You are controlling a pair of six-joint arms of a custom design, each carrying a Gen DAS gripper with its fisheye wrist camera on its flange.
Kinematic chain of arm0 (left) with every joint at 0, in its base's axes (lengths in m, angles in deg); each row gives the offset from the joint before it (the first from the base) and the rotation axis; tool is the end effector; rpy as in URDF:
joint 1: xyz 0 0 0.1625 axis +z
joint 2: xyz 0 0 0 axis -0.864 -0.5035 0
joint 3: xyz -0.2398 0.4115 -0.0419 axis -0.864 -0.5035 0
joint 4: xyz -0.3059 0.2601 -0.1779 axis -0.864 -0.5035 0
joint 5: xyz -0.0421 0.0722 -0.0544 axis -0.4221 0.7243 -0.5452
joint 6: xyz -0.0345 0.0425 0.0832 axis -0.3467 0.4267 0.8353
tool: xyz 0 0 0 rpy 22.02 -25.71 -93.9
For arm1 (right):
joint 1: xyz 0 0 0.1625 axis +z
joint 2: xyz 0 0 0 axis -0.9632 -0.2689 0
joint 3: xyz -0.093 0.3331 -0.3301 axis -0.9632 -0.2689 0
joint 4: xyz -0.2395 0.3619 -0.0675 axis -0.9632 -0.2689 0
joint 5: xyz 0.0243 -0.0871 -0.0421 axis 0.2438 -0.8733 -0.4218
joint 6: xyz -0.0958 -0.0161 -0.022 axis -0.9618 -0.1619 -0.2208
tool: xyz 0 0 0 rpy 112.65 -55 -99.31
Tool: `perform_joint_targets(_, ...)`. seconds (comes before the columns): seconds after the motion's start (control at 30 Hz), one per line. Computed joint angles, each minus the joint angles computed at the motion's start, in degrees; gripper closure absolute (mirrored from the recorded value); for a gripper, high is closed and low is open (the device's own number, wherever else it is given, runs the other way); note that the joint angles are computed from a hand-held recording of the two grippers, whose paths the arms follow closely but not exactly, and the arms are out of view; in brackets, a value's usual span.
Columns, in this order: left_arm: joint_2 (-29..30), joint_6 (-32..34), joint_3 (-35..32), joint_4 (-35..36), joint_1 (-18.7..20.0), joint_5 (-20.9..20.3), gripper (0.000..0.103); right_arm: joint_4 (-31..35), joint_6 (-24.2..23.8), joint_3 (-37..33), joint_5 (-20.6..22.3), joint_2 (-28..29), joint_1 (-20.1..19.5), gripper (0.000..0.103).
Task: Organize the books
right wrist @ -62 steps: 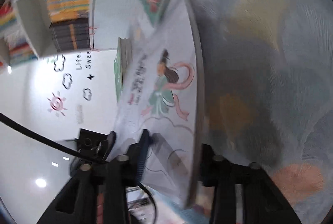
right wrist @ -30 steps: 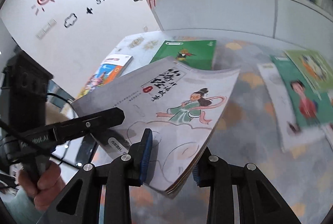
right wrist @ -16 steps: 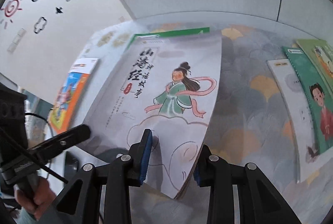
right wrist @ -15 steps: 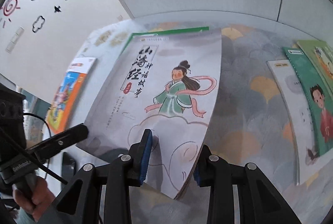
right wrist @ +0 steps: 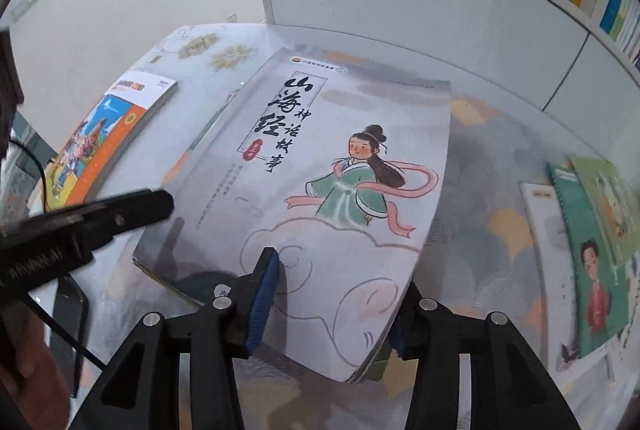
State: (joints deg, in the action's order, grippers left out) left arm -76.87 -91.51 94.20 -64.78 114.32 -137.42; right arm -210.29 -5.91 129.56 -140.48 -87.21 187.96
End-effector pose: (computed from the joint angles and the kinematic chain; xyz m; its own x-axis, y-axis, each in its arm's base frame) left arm -0.1745 -0.5801 0.2827 -0.9190 -0.1343 -0.3707 0.0881 0.8465 -0.5251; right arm 0.3564 -0.6315 0.1079 -0.6814 -0.3986 0.6139 -0.5595 0.8244 -0.0857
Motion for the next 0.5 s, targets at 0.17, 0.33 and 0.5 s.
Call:
perform_joint_targets(0.17, -1.2, -1.8, 1.1, 2.4, -0.6, 1.1, 0.086, -0.4, -2.5, -0.8, 0.7, 1.1, 0.1, 0.048)
perform_joint_targets(0.33, -3.5, -3.1, 3.4, 3.5, -3.5, 3.1, 0.086, 2.7, 3.5, 2.5, 4.2, -3.4, -1.1, 0.047)
perform_joint_targets(0.5, -2.6, -3.6, 4.6, 4.3, -6.1, -3.2, 0.085, 1.8, 10.1, 15.0, 3.0, -13.9, -3.2, 0.047)
